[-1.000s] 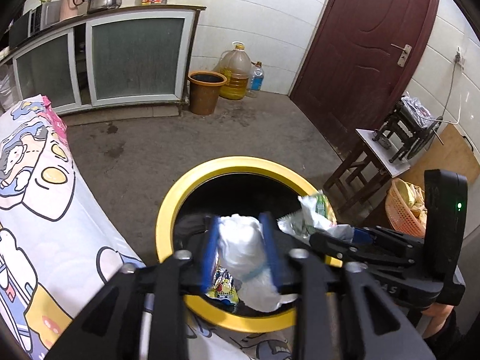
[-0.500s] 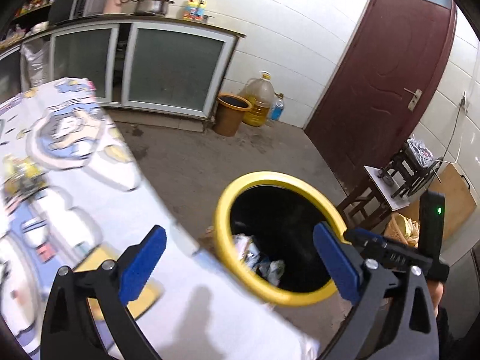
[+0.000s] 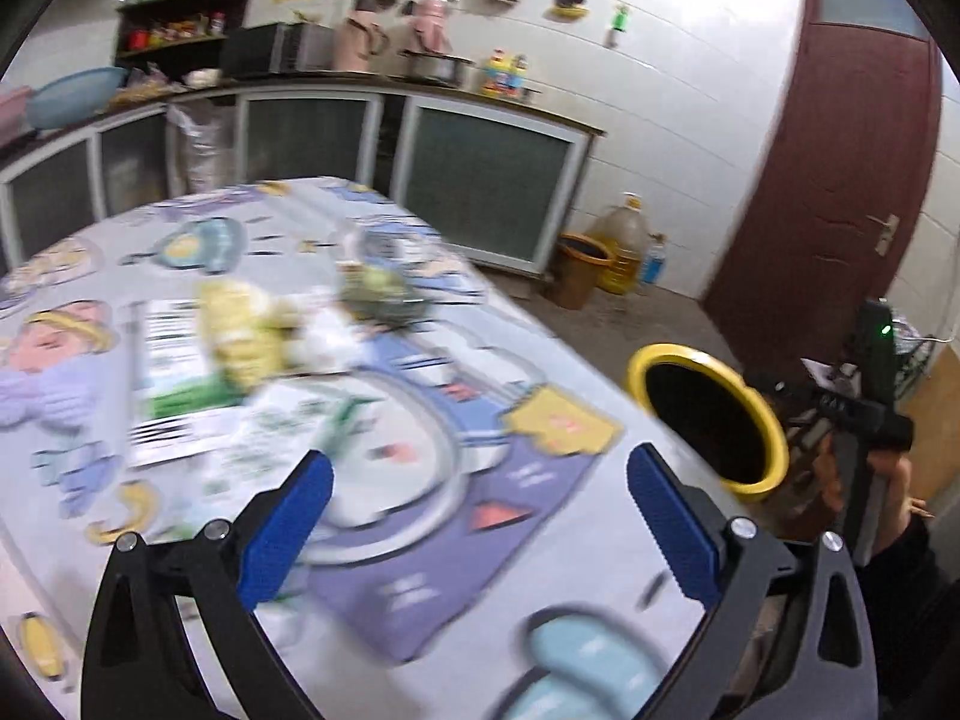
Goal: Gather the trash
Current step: 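Move both open tools back over the table, then grasp the small yellow snack bag with the right tool while the left tool grasps the green-white milk carton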
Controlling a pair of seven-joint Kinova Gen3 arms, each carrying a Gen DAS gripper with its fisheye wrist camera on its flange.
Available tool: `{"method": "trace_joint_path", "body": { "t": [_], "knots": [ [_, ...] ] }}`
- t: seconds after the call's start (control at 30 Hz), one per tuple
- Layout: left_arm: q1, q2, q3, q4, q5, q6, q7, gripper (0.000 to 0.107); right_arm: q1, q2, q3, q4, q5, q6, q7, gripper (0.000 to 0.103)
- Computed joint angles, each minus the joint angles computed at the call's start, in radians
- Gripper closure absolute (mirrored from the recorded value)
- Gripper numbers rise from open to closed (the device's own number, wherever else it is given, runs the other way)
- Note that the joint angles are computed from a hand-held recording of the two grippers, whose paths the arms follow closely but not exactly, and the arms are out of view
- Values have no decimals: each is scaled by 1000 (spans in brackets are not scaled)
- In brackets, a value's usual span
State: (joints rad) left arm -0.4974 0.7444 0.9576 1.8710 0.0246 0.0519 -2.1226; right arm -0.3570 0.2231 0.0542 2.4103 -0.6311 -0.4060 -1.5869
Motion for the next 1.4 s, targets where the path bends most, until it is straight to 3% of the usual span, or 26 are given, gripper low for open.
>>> {"method": "trace_joint_path", "body": {
  "t": [0.2,0.37,0.57,0.63,0.97,1.23,1.4],
  "knots": [
    [-90,-37,-13,20,-7,18,-31,13,-116,47,47,-142,-76,84,159,38],
    [-153,-28,4,21,-7,42,-84,13,-224,100,146,-272,-110,193,279,38],
    [-198,34,32,-32,52,125,-171,13,-292,162,242,-393,-29,313,283,39],
    [-196,40,27,-45,71,137,-199,13,-282,172,234,-413,12,326,269,39],
    [-100,57,-54,-156,157,250,-319,13,-253,277,228,-586,191,447,205,39],
    [71,62,-229,-294,201,374,-350,13,-201,387,205,-773,326,573,154,39],
    [137,81,-306,-379,247,473,-360,13,-124,458,141,-922,387,673,130,39]
  ]
}}
